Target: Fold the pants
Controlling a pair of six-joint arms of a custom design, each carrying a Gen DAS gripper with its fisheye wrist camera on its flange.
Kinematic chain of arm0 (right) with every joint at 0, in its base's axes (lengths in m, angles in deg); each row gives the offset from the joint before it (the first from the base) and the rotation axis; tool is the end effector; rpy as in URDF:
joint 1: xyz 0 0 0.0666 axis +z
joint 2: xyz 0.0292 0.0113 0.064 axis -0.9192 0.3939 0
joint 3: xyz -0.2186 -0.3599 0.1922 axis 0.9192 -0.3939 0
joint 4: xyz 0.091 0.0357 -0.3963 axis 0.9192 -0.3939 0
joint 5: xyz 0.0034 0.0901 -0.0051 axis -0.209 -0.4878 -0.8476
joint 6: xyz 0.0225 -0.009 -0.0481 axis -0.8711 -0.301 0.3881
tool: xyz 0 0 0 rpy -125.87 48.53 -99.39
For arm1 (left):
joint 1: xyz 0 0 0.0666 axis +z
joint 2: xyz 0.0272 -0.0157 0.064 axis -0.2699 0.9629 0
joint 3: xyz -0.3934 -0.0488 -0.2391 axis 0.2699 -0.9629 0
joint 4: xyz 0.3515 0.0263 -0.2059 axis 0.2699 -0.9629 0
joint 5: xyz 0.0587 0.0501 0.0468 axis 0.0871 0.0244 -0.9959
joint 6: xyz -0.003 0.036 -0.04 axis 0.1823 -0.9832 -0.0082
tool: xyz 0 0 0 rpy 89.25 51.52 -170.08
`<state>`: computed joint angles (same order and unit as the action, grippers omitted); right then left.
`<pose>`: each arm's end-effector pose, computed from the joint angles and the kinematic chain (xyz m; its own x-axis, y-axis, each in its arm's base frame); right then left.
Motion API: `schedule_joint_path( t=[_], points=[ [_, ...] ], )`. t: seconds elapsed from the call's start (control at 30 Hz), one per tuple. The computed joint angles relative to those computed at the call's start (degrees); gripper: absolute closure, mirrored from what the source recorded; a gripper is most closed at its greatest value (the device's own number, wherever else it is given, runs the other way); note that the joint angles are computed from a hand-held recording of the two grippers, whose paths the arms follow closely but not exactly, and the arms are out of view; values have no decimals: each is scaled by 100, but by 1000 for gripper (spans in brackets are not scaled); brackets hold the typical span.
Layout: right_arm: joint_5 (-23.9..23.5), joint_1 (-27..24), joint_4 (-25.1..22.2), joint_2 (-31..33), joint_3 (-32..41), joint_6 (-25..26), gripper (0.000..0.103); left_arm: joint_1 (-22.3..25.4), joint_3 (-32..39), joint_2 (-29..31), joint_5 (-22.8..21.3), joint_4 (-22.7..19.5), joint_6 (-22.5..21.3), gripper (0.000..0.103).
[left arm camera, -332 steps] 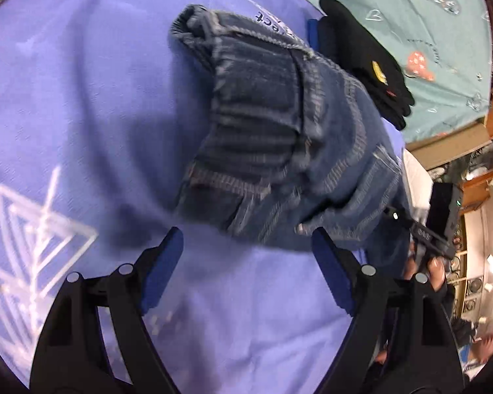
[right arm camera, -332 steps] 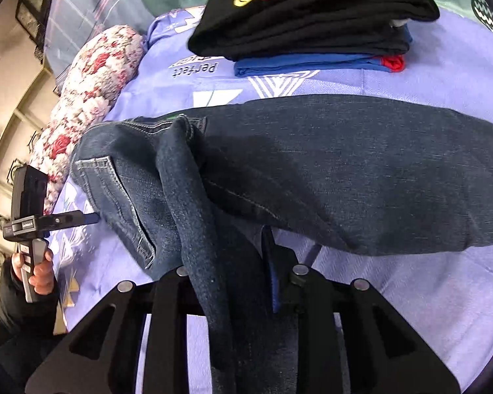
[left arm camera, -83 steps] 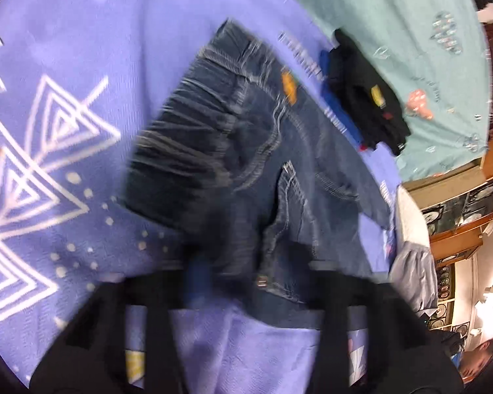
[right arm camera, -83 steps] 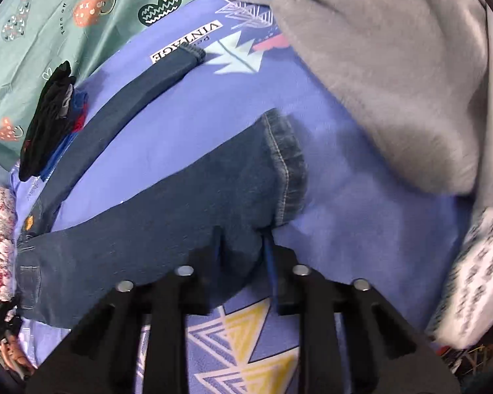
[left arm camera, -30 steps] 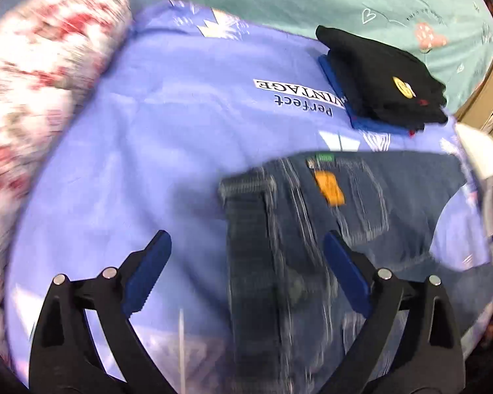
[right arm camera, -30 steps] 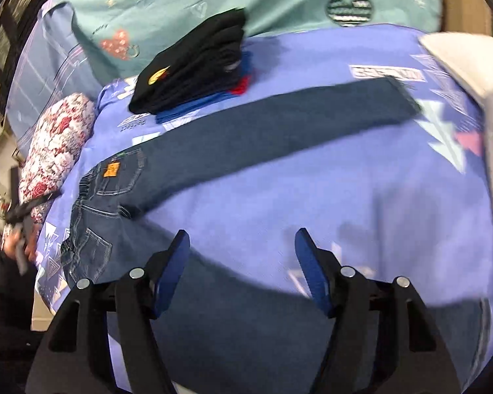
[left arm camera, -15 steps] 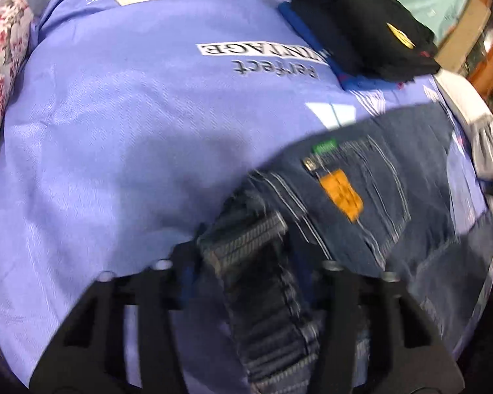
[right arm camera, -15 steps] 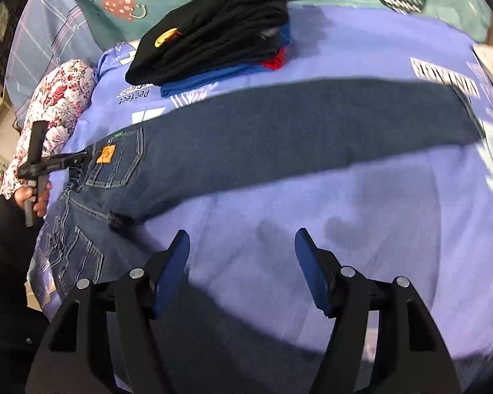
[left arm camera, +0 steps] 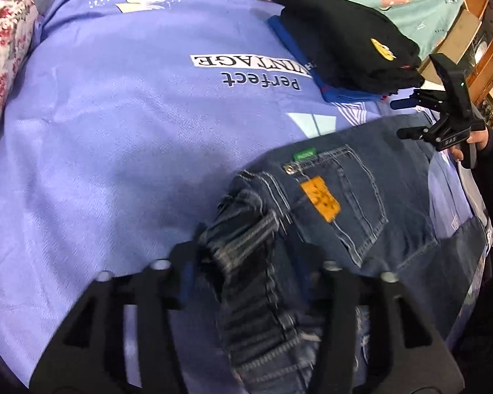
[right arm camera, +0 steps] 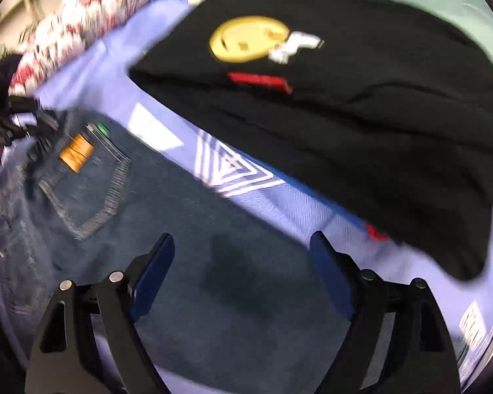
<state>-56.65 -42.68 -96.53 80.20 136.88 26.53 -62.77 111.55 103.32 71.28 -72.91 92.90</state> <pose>0.4921 0.2291 0.3106 -0.3820 -0.8413 -0.3825 -0.9066 0.4213 -0.0214 0.2141 -0.2188 0.3191 -0.8611 -0.1553 -0.4842 -0.0321 0.9669 -0.2530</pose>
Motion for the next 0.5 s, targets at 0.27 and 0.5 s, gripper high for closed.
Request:
schedule_joint_path(
  t=[0.27, 0.5],
  points=[
    [44, -61, -684, 399, 361, 571, 96, 186, 148, 439, 25, 27, -161, 40],
    [-296, -157, -91, -1180, -809, 959, 97, -760, 263, -366, -683, -562, 426, 71]
  ],
)
